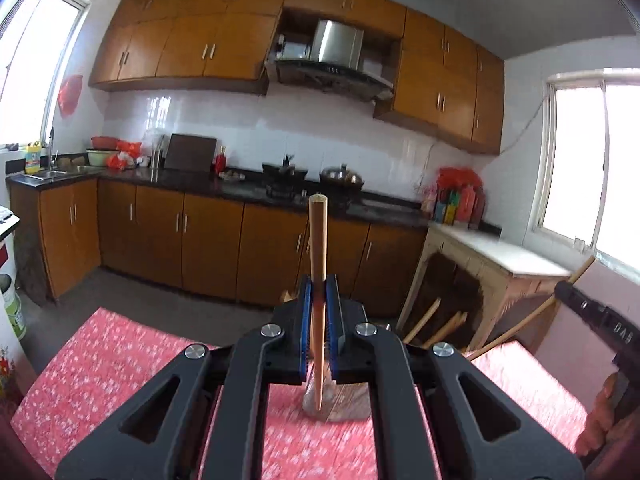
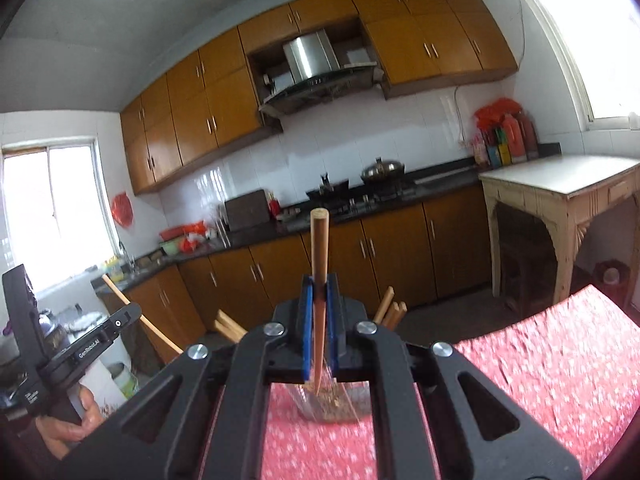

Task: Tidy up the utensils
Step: 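Lift the left tool's chopstick into the wire holder while the right tool inserts its chopstick, then open the left tool releasing its chopstick while the right tool releases its chopstick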

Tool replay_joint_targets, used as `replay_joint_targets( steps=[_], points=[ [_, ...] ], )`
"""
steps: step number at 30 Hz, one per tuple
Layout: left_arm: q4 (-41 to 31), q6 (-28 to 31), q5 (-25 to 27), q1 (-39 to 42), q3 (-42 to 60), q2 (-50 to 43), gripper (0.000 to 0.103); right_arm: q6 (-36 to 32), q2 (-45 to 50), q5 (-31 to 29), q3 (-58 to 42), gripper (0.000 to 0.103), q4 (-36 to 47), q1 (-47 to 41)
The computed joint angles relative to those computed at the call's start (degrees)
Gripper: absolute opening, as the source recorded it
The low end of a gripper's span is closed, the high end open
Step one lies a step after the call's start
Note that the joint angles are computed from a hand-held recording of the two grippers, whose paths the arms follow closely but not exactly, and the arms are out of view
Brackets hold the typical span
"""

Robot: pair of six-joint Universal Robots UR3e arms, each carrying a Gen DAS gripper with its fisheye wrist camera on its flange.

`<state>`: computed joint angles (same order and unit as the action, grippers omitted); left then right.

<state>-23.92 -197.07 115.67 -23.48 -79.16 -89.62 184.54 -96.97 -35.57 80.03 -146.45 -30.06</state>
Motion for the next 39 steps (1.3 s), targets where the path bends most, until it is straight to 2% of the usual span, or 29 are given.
replay_joint_targets(
  steps=[5, 12, 19, 28, 36, 39],
  points=[
    [1.81, 0.31, 1.97, -0.09, 9.71, -7.38, 0.007, 2.33, 7.98, -7.88, -9.02, 0.008, -3.87, 6.27],
    [2.06, 0.01, 1.76, 1.05, 17.56, -15.57, 0.007, 0.94, 17.87, -15.14, -18.06, 0.008, -2.01, 13.25],
    [0.59, -0.68, -1.56, 3.31, 16.97, -18.17, 0.007, 0.25, 25.76, -15.60, -25.70, 0.008, 4.03, 15.36],
    [-5.68, -1.34, -4.97, 5.00, 18.07, -19.46, 0.007, -3.09, 32.91, -18.02, -35.37, 0.008, 14.59, 18.65],
    [-9.57, -1.62, -6.38, 5.75, 19.84, -21.48, 0.008, -4.65, 38.70, -23.38, -41.92, 0.008, 20.14, 22.49],
    [-10.10, -2.05, -6.88, 6.18, 19.09, -20.82, 0.008, -4.24, 37.80, -23.44, -39.55, 0.012, 18.63, 22.28]
  ],
)
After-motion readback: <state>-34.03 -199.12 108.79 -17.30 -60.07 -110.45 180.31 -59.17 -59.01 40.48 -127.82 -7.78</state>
